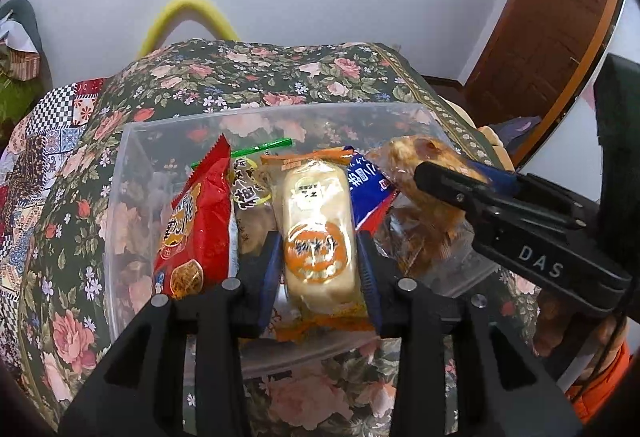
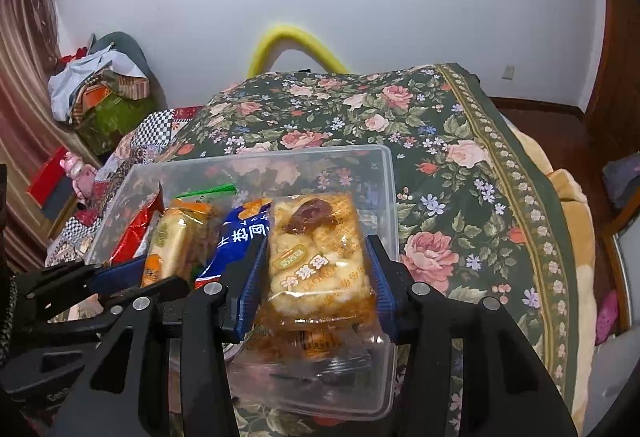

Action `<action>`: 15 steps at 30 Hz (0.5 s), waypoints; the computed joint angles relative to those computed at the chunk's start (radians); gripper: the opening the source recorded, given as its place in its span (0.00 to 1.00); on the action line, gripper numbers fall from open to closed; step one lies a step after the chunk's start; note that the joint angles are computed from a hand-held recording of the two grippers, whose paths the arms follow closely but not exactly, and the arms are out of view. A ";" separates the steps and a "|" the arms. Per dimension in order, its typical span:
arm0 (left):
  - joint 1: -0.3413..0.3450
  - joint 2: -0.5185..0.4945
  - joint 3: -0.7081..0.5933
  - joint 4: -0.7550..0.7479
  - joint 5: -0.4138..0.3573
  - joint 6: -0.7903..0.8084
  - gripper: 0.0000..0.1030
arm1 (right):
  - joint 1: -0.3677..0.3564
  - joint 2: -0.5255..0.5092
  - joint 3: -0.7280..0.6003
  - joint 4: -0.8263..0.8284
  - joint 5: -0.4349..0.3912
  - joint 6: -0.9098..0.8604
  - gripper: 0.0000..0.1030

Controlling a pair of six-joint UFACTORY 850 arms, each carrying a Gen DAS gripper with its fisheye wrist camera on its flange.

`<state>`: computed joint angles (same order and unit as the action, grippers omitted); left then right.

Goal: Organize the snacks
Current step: 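Carry the cake pack with left tool while right tool carries pastry pack into box, then grasp the long biscuit roll with left tool while right tool grasps the cream cake block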

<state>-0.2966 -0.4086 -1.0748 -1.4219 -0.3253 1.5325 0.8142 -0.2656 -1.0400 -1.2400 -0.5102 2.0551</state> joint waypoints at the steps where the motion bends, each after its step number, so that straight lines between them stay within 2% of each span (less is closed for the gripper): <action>1: -0.001 0.006 0.006 -0.007 0.002 0.010 0.40 | 0.004 0.004 -0.001 0.008 -0.010 -0.009 0.48; 5: 0.000 0.047 0.037 -0.051 0.005 0.071 0.44 | 0.033 0.025 -0.002 0.015 -0.064 -0.035 0.56; 15: 0.041 0.227 0.175 -0.150 -0.003 0.205 0.51 | 0.147 0.087 0.008 0.014 -0.167 -0.052 0.59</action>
<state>-0.2558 -0.1820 -0.8994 -1.5720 -0.3279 1.7380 0.9612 -0.1790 -1.0321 -1.2263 -0.6773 2.0031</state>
